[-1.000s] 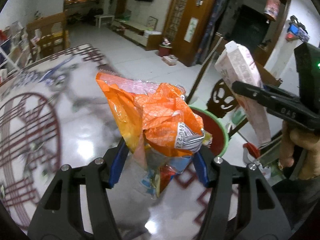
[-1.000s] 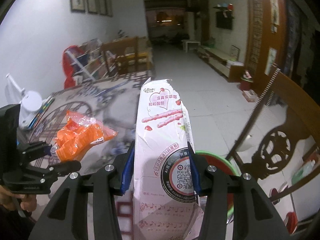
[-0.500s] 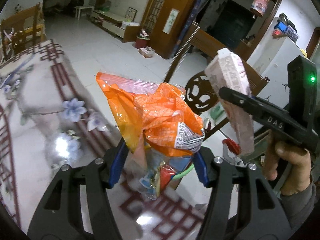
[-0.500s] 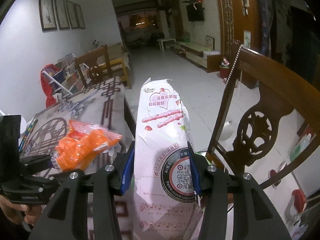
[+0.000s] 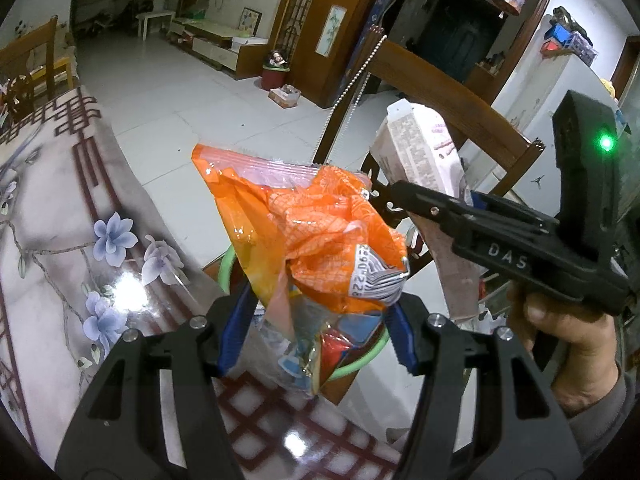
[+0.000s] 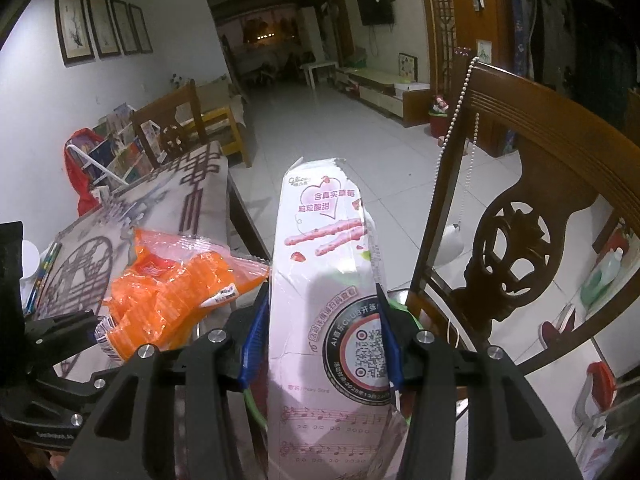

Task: Collect trash
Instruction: 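Carry both items over the red bin and open both tools to drop them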

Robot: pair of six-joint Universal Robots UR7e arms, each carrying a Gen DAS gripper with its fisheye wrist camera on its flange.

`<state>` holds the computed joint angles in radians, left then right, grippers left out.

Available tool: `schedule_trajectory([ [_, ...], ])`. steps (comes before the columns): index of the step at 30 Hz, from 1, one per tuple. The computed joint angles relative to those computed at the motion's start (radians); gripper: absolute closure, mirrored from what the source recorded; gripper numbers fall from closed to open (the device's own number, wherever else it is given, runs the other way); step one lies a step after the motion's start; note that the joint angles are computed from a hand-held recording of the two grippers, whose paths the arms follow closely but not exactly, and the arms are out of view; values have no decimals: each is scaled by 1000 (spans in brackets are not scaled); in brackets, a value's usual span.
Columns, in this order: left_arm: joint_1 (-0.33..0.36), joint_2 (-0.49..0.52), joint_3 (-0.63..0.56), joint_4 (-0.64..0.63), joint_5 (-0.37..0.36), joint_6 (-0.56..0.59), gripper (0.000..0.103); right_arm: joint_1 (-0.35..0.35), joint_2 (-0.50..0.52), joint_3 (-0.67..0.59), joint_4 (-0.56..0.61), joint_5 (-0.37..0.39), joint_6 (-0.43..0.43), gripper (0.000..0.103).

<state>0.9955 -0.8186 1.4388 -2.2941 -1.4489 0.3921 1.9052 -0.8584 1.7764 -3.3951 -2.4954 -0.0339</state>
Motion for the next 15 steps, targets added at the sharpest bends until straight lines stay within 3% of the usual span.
schedule_trajectory([
  [3, 1, 1, 0, 3, 1, 0, 46, -4, 4, -9, 18, 4, 1, 54],
  [5, -1, -6, 11, 1, 7, -1, 46, -2, 13, -18, 5, -12, -18, 37],
  [8, 1, -6, 11, 7, 19, -1, 46, 0, 20, -24, -38, -22, -42, 25],
  [15, -7, 9, 2, 21, 16, -9, 45, 10, 33, -38, -130, -64, -75, 7],
])
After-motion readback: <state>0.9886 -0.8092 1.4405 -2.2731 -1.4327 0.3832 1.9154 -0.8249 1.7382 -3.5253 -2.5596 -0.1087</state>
